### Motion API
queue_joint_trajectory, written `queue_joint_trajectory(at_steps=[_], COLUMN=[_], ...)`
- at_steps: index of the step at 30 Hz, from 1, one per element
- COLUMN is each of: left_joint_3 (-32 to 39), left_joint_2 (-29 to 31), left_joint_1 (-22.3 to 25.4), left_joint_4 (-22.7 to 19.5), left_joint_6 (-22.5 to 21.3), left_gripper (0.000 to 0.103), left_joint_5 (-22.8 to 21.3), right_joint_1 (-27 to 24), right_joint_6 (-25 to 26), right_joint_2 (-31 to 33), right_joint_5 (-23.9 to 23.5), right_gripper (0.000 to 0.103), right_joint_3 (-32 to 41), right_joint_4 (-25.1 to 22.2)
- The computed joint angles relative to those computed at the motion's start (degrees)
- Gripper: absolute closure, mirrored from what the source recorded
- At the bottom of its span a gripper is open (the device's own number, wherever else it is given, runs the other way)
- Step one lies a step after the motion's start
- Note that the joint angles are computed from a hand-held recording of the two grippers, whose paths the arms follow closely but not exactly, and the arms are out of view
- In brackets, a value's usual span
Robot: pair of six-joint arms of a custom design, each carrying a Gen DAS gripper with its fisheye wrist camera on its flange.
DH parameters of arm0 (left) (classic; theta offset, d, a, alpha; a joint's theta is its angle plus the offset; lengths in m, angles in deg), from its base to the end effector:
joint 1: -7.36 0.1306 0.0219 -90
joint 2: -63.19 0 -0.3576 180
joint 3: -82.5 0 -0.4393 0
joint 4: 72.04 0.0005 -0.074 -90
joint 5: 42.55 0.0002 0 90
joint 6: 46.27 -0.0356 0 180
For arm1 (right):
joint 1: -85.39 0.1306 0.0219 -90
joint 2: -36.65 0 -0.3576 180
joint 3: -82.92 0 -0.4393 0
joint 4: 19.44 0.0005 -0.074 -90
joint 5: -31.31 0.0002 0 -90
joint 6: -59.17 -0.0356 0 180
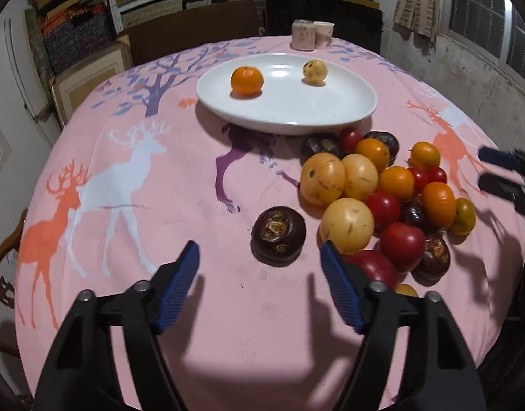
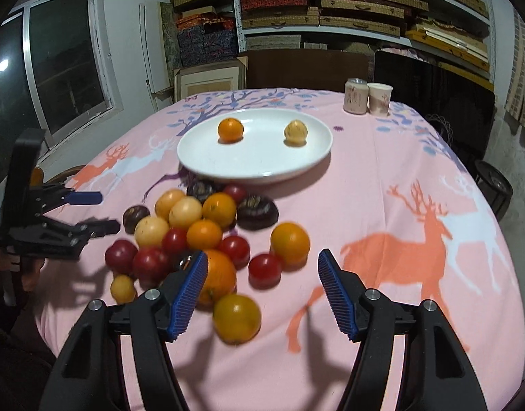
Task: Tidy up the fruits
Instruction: 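Grasp the mangosteen with the left tool while the right tool grasps a yellow orange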
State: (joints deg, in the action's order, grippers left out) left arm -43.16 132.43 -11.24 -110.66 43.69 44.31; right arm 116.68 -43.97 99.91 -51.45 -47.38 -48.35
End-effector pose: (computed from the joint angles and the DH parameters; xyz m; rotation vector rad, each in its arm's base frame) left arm 0.3650 -0.1213 0.2638 0.3832 2.4746 -0.0653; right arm 0.3175 0.1872 0.2730 -0.3017 2.2981 0.2500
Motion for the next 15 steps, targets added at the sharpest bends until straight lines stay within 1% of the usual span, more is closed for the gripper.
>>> queue_joint_trajectory(at_steps=[2,4,5,6,10,11,12,13,15], left_joint_3=[0.8,1.7,2.2,2.4,3.3,3.1,3.0,2.9,2.2], left_joint_2=[2.1,4.2,5.4,5.9,7.6,7.5,7.2,7.0,6.2], left_joint_1=[0.2,0.0,-0.1,0.3,1.6,1.7,1.8,1.9,2.2], left_joint_4=[0.5,1.0,1.2,1.8,2.3,2.6,2.8,2.8,3.0], left_joint_6=[0.4,0.4,0.4,0.7,1.9,1.7,1.7,1.7,2.2], left_gripper=[0.044,0.044,0.045,0.046,0.045,0.051,0.059,0.064,0.065], left_joint_5=[0.3,0.4,0.7,2.6,6.0,6.1,6.7,6.6,6.3], right_joint_1=[0.6,0.7,0.6,0.5,0.8,0.9,1.0,1.0,1.4], right_joint_6=[-0.5,-0.9,-1.1,-1.3,-0.2,0.3,0.8,1.2,2.0], right_joint_2=[-0.8,-1.8,-2.3,-2.9,-3.5,-3.3,-2.8,-2.2,-1.3], right_joint_5=[0.6,1.0,1.1,1.3,1.8,1.3,0.8,0.1,-1.1], right_gripper=[0.036,0.036,0.036,0.036,0.036,0.036,0.036,0.036,0.036], right_joint_3=[-0.5,-1.0,-1.3,-1.6,-2.1,-2.2,-2.2,-2.1,-2.0], right_joint_4=[-0.6,-0.9,-0.9,-1.1,-1.6,-1.6,-1.8,-2.0,-2.5])
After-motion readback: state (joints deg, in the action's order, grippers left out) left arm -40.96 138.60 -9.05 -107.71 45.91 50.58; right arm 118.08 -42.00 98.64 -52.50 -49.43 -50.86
